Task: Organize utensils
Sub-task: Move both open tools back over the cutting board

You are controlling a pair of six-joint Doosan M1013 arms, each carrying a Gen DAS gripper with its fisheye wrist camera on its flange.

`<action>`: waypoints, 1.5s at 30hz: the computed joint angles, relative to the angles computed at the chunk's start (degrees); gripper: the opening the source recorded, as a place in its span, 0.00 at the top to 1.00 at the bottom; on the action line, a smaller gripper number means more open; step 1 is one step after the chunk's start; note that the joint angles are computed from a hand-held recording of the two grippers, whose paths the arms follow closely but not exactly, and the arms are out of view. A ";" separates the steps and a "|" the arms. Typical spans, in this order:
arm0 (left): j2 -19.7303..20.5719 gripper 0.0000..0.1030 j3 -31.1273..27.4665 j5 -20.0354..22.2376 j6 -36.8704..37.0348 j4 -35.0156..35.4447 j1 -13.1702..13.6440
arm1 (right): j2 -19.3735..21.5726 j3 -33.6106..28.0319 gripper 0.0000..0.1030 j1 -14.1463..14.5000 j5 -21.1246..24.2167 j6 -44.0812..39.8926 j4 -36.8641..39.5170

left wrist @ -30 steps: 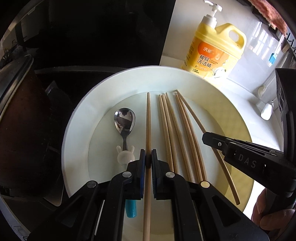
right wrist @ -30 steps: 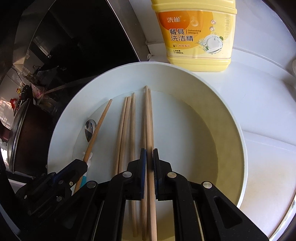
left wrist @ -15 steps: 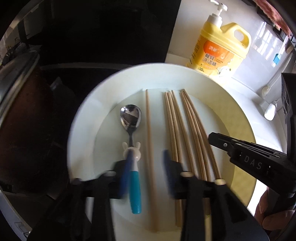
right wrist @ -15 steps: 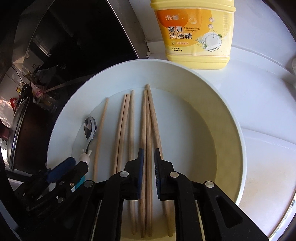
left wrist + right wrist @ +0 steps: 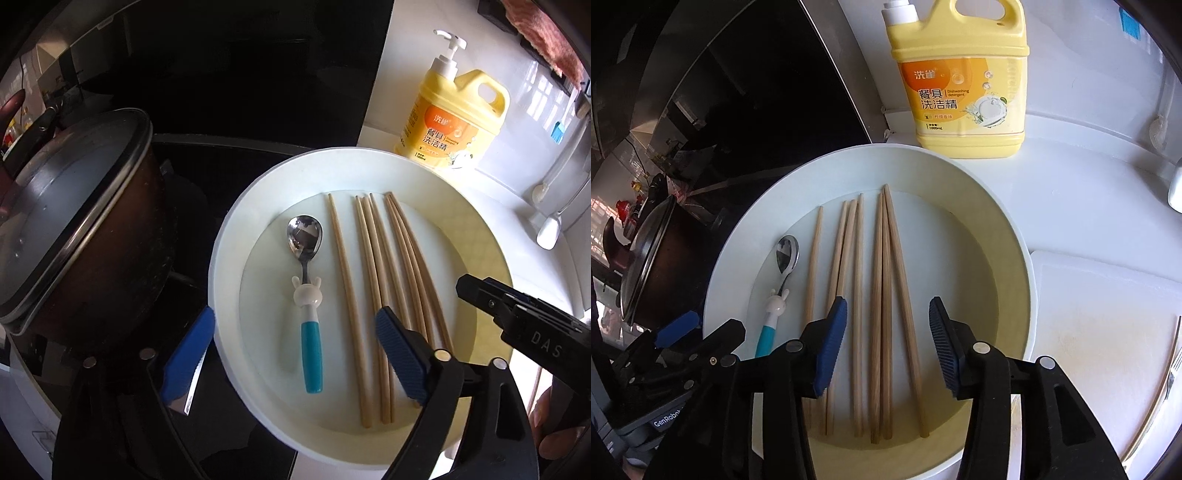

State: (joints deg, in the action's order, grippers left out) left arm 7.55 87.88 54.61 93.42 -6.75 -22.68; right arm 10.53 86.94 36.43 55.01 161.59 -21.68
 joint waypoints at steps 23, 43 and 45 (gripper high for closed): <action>-5.86 0.07 3.41 -1.68 14.62 -8.00 -0.74 | -5.12 4.29 0.38 10.68 10.89 23.76 -15.16; -11.47 0.06 9.62 -3.61 3.32 -0.64 -19.19 | -22.60 22.05 0.32 20.72 27.70 43.31 -14.04; -12.19 0.06 10.51 -3.36 -0.70 1.57 -21.40 | -24.63 23.98 0.32 21.64 27.48 43.03 -14.24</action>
State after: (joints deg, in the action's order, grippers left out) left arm -4.64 98.38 51.25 92.72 -5.18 -44.08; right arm -14.10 110.92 58.07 82.49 204.62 -35.91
